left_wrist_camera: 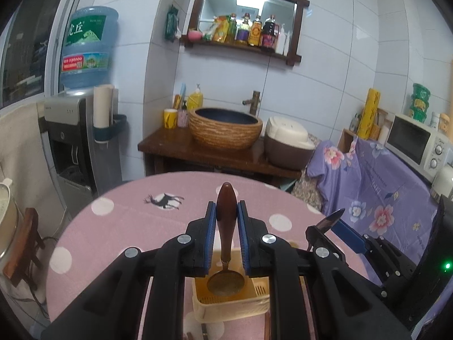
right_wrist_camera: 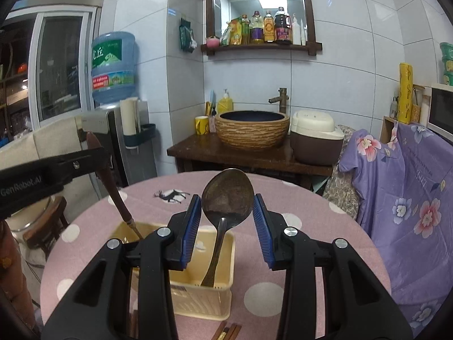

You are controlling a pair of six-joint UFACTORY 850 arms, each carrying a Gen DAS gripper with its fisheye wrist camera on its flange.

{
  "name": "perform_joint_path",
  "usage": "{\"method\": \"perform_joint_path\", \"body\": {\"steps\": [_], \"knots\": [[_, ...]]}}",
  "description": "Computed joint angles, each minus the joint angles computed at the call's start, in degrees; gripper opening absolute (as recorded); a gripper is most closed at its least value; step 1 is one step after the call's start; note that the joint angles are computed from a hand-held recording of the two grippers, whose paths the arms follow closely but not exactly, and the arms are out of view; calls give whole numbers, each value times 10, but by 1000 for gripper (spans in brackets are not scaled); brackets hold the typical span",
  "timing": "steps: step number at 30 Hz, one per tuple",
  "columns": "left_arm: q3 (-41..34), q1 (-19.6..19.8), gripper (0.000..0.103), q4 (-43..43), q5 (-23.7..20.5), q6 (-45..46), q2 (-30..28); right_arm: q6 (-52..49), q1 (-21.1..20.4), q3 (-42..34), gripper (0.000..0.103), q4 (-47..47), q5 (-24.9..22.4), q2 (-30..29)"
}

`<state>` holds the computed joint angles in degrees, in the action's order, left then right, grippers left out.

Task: Organize utensils
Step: 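Lower both spoons into the cream holder and open both tools, then grasp a dark chopstick with the left tool while the right tool approaches brown chopsticks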

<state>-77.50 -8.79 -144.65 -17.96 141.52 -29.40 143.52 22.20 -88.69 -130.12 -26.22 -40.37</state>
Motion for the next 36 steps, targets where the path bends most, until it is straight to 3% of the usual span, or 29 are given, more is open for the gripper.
{"method": "perform_joint_path", "body": {"steps": [5,18,22,25,30,33,36], "knots": [[9,-6,16,-37,4,53,-9,-18,7,10,38,-10,-16,-6],[-9,-5,16,99,32,-71,-39,-77,16,9,39,13,-32,-25],[-1,1,17,103,12,-85,-35,-43,15,19,41,-15,-39,-24],[17,7,33,120,-12,-100,-19,-10,16,38,55,-46,-60,-15],[81,12,54,14,-55,16,28,44,19,86,62,-83,-97,17],[121,19,58,12,-79,35,49,49,23,121,66,-77,-113,40],[152,20,58,46,-77,45,61,63,19,150,68,-63,-84,59]]}}
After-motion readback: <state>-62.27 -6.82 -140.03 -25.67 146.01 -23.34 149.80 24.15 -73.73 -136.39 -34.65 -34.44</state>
